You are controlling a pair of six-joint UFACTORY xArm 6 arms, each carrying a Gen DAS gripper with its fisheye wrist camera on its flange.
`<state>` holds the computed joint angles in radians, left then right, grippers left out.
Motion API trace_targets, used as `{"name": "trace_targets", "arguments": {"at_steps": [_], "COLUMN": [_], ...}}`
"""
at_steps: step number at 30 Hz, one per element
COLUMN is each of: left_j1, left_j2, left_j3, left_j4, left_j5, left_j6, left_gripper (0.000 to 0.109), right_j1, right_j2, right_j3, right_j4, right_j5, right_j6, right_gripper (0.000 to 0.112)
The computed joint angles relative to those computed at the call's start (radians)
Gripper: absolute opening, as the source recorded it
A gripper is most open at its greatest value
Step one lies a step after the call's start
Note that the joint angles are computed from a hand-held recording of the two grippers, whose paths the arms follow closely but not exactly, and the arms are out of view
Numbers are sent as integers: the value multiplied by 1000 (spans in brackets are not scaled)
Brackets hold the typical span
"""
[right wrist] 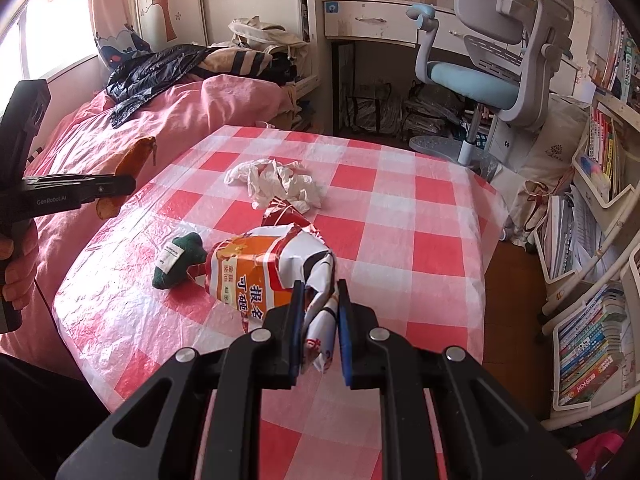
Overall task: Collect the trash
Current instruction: 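Lift the snack bag and peel off the table with both grippers, then carry the snack bag and peel over the yellow bin and release both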
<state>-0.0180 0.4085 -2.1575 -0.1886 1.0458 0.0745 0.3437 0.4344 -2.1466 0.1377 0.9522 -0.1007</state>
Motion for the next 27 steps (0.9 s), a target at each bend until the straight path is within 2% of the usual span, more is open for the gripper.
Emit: {"name": "trace_targets", "arguments": {"at_steps": [19, 24, 27], "left_j1": [-6, -16, -38], "left_j2": [2, 1, -16], "left_j3": [-2, -17, -4], "left_j4": [2, -25, -69], "left_j5": [0, 0, -10], "left_j6": [3, 18, 59], "left_gripper": [16, 16, 16], "right_j1": [5, 0, -11], "right_j2": [-1, -37, -118], "right_j3": [-1, 29, 126], "right_j4": [1, -1, 8], "right_j5": [-9, -46, -99], "right_j6": [-12, -2, -9], "right_gripper": [16, 16, 16]}}
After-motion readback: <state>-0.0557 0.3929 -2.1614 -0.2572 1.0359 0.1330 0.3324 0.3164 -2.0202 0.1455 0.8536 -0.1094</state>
